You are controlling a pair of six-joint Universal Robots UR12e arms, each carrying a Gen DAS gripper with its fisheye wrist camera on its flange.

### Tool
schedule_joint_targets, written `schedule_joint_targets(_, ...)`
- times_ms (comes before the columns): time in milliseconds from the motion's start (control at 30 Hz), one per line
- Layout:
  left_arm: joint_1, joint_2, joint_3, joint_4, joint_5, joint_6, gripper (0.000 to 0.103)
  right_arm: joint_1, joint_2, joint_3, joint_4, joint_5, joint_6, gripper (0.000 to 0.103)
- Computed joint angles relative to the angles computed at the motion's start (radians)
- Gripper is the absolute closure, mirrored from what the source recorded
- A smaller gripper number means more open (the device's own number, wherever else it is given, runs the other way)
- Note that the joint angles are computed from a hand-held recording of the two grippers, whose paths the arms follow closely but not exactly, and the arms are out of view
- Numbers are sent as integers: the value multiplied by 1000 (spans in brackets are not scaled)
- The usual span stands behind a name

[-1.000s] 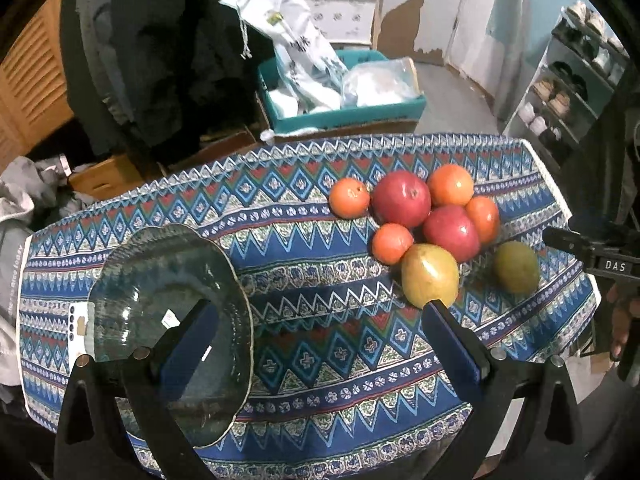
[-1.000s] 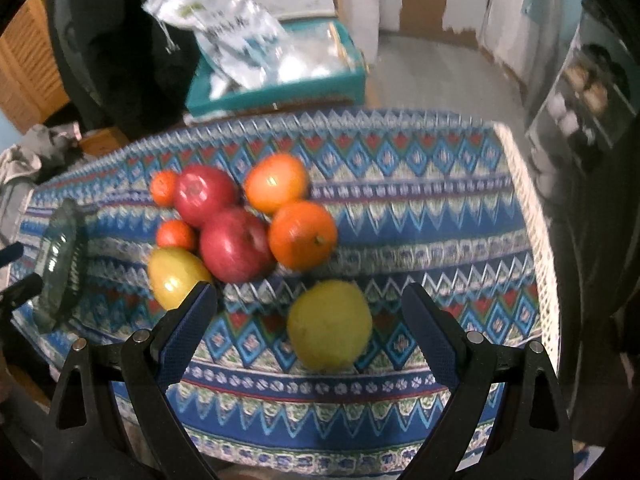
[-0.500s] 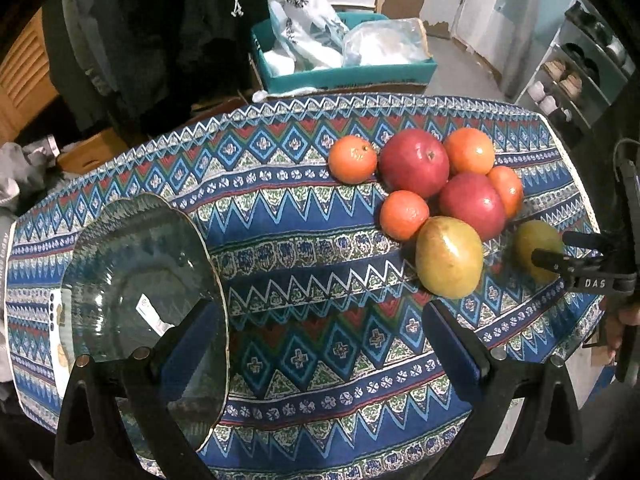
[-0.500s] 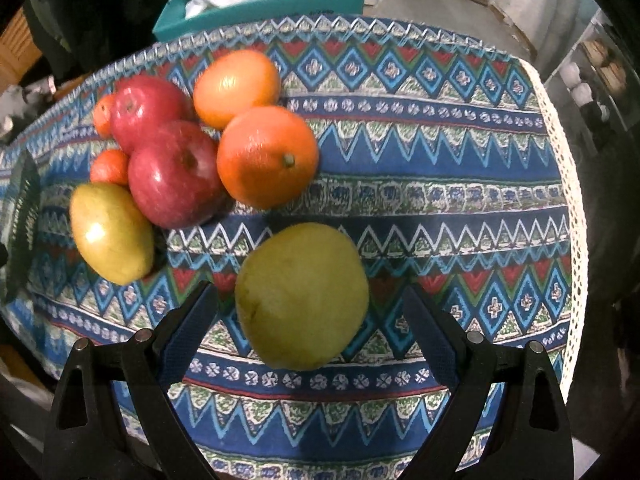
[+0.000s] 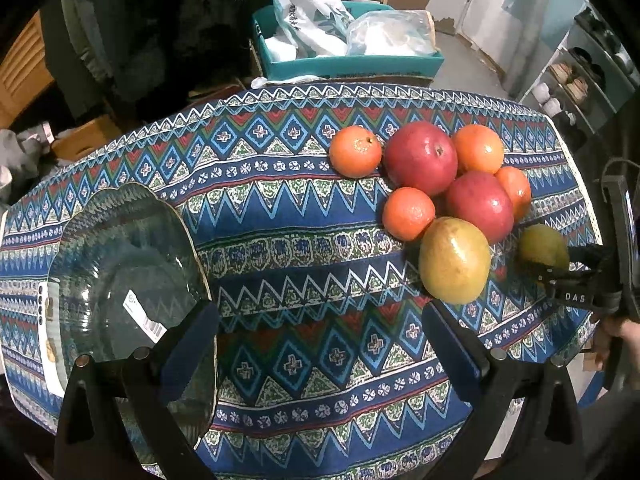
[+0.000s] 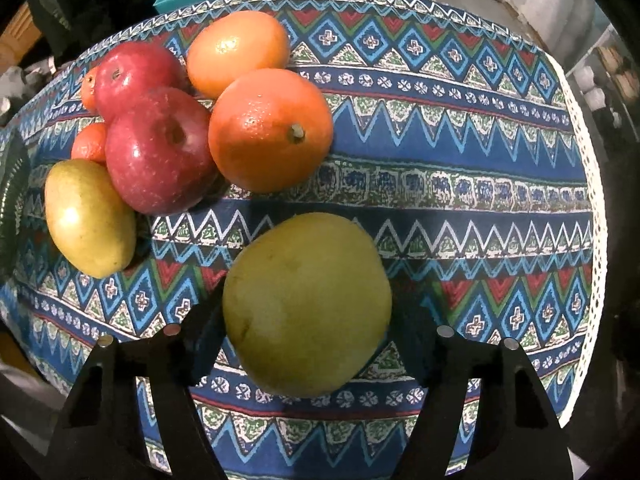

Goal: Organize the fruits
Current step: 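Reach the right tool to the green pomelo and close on it while the left tool approaches the fruit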

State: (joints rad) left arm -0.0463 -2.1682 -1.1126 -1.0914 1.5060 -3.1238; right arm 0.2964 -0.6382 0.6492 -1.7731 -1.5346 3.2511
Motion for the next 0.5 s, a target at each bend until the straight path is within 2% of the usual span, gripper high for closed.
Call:
schedule_joint_targets(200, 1, -18, 26, 9, 5, -2, 0, 5, -19, -1, -7, -18, 28, 31)
schedule_joint_targets(333, -2, -44, 67, 8, 15, -4, 0, -1, -31, 6, -67, -11, 60, 31)
schedule_joint_targets(500, -10, -83, 124, 16, 41, 22, 0, -5, -17, -39, -100, -20, 80, 31)
